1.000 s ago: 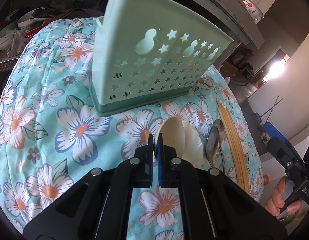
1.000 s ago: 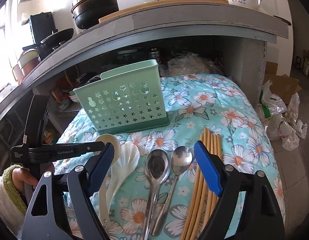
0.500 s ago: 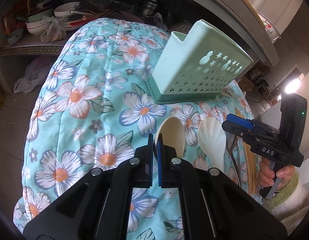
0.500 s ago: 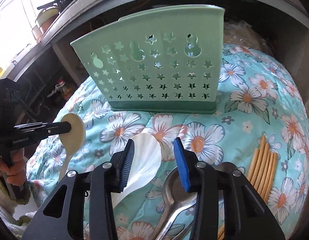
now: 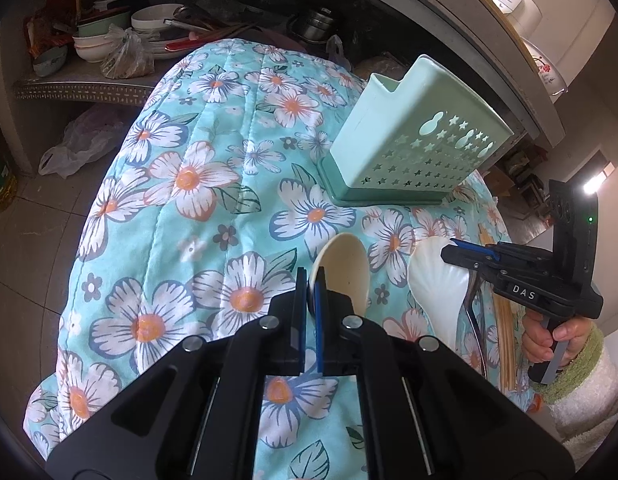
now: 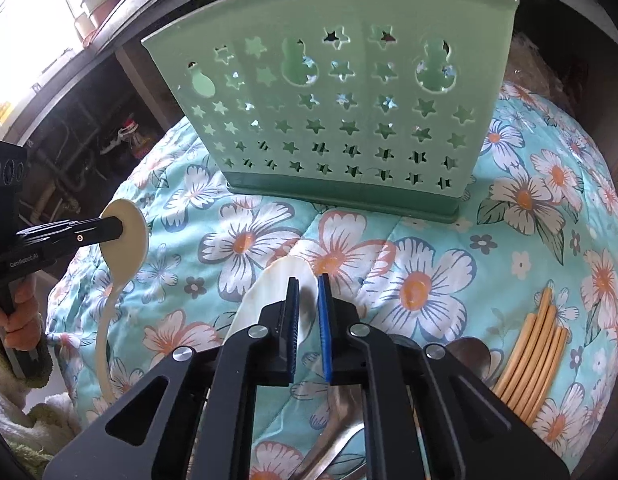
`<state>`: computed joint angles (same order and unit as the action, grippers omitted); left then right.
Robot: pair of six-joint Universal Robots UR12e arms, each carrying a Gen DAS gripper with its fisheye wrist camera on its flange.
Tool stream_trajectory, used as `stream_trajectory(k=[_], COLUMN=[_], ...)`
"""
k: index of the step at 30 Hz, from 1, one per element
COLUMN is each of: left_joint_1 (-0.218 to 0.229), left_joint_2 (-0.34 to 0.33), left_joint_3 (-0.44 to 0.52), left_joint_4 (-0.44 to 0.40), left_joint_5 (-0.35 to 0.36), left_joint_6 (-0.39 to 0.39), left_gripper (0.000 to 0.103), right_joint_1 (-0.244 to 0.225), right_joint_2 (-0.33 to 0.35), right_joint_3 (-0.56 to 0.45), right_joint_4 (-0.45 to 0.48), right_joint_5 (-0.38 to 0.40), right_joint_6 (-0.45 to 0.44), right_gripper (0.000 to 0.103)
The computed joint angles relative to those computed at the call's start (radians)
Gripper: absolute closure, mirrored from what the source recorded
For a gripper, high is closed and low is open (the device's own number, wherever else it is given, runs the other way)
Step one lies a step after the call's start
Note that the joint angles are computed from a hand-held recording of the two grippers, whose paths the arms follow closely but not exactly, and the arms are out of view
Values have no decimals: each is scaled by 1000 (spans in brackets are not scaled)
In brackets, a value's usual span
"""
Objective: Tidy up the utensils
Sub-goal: 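Grasp the other white spoon with the right tool while the left tool lifts its spoon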
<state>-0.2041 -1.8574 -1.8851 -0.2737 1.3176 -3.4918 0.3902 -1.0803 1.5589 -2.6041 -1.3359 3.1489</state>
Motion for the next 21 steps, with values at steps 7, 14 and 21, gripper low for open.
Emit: stream_trajectory(k=[7,14,21], left_joint_1=[-10,-19,-36], left_joint_2=[21,53,42], left_joint_3=[3,32,126], left_joint_4=[45,136,282], left_joint_5=[30,97,249], left_joint_6=[-2,-6,-32], left_gripper=[100,100,100], right_joint_1=[-3,-17,-29], right_joint_2=[-60,-140,-206], right_joint_3=[54,134,217], right_joint_4=[-99,-286,-516], right_joint_5=[-31,-81,-132], right_joint_6=[69,160,250], right_gripper=[100,100,100])
